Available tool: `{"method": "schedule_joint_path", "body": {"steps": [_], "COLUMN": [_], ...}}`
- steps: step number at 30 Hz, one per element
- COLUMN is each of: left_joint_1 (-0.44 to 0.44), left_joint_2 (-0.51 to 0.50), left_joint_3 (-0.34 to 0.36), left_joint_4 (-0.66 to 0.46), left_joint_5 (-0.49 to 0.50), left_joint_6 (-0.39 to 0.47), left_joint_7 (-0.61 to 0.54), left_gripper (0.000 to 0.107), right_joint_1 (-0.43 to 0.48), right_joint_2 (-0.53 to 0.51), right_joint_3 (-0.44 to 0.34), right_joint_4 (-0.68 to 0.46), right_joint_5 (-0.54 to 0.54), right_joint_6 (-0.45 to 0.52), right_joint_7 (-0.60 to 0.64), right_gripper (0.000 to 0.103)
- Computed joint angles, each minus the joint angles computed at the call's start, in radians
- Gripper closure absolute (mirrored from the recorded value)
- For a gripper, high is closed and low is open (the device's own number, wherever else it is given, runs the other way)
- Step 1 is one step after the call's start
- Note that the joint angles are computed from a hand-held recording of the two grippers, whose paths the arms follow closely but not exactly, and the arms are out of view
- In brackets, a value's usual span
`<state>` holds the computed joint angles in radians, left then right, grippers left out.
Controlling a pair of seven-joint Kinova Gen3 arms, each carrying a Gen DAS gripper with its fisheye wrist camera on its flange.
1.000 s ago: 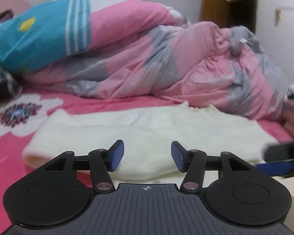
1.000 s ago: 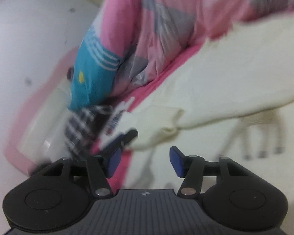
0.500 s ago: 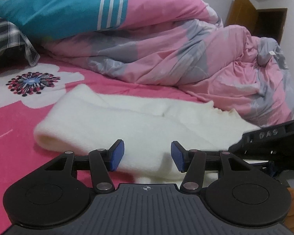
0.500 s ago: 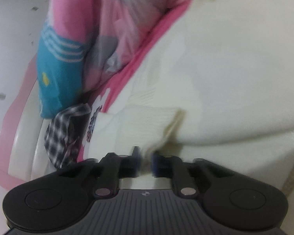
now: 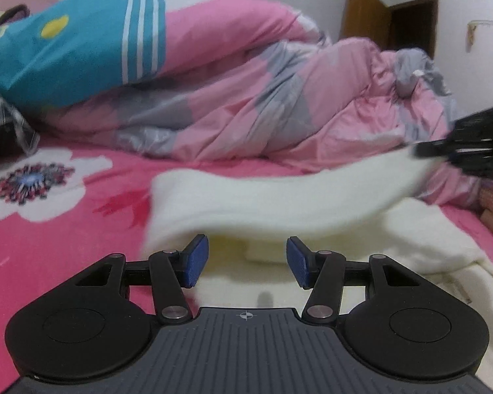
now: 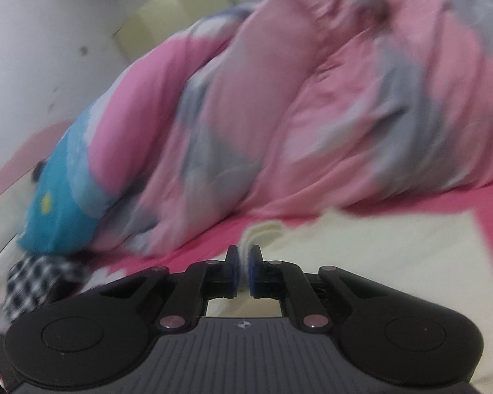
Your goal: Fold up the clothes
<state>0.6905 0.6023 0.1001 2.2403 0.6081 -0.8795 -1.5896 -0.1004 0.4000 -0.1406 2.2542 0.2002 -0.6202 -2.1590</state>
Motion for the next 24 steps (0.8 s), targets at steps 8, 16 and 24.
{"method": "schedule_joint_path", "body": {"steps": [8, 16, 24], "left_joint_1": [-0.011, -0.219, -0.232], "left_joint_2": [0.0, 0.048, 0.051], "left_joint_3": [-0.058, 0.094, 0.085], "left_joint_4": [0.021, 0.121, 0.096], "left_joint_5": [-0.161, -0.484, -0.509], "left_joint_6": [0.032, -0.216, -0.167], "left_joint_7": [0.141, 0.259, 0.358], "left_gripper": [0.057, 0.054, 0.054], "right_joint_1": [0.078, 0.108, 0.244], "right_joint_2": [0.006, -0.006, 0.059], "right_joint_3": [0.019, 0.061, 0.018], "right_joint_4": [0.02, 0.042, 0.07], "right_joint_5": [0.046, 0.014, 0.121], "right_joint_6": [0.013, -0.015, -0.022], "right_joint_7": [-0.021, 0.033, -0.034], "right_gripper": [0.098, 0.099, 0.099]}}
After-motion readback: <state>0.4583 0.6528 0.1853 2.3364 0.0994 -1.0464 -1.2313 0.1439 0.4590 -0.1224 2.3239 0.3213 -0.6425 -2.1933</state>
